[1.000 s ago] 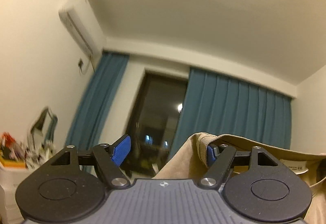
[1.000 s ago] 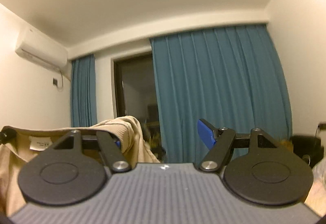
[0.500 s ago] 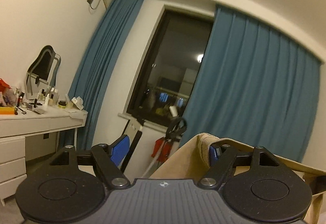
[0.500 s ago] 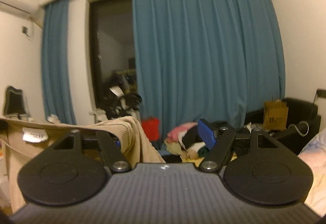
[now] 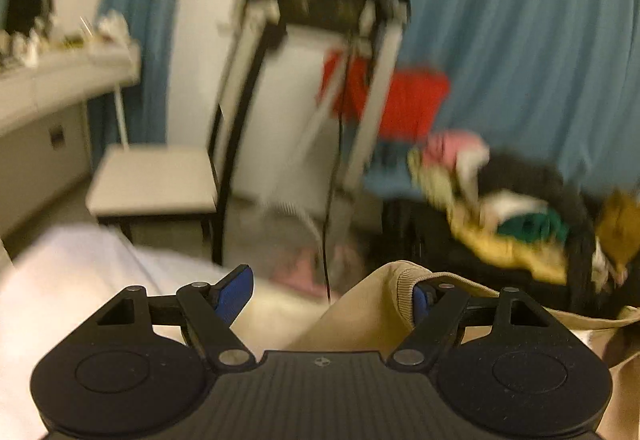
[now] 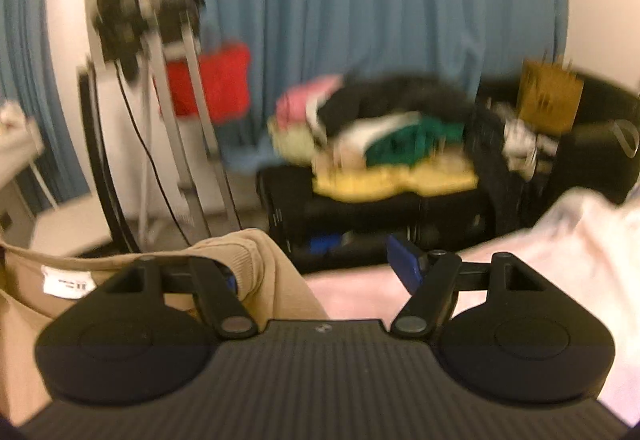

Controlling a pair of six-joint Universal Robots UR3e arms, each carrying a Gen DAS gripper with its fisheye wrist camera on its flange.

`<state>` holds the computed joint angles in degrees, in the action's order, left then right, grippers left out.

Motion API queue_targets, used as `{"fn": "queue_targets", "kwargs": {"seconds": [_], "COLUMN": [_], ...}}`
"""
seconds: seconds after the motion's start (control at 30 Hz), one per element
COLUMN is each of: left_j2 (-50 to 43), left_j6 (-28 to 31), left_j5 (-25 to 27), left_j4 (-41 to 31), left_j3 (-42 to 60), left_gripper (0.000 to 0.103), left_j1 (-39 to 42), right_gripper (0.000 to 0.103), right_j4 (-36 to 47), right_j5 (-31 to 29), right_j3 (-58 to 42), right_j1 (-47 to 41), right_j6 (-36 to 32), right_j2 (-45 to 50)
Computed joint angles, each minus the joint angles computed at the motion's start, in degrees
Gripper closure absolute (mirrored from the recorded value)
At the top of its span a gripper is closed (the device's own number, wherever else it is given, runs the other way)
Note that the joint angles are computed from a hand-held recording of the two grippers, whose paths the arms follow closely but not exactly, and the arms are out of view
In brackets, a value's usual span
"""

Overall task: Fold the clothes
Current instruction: 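Raise the shirt with both grippers and lay it flat on the bed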

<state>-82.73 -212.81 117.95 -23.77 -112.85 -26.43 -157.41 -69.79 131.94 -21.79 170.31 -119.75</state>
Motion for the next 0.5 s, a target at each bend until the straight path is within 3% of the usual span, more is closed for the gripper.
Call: {"fn": "queue_targets", "kwargs": {"seconds": [0.07, 0.2, 0.33, 0.4, 0.5], "left_j2": [-2.8, -7.0, -5.9, -4.5, -0.2], "left_j6": [5.0, 11.5, 14.3, 13.5, 7.7], "left_j5": [-7.1, -15.0, -16.1, -13.0, -6.3], "left_j4": [1.5, -14.1, -23.7, -25.7, -27.4], "left_j3": [-1.3, 7.2, 12.0, 13.5, 13.2], "left_gripper": [0.025, 0.02, 0.009, 0.005, 0.004], "left_j1": [6.2, 8.3, 5.4, 2.1, -5.6], "right_gripper": [0.032, 0.032, 0.032, 0.032, 0.032], "right_j4": [-2.0, 13.5, 23.2, 30.2, 36.3], "right_j5": [-3.0, -3.4, -0.6, 3.0, 6.1], "right_j3": [-1.7, -10.2, -14.0, -15.7, -14.4], "right_j1": [3.2, 6.2, 6.7, 5.2, 3.0], "right_j6": [-2.1, -13.1, -16.4, -16.6, -17.1], "right_j2": [9.1, 16.1, 13.6, 10.2, 1.1]}}
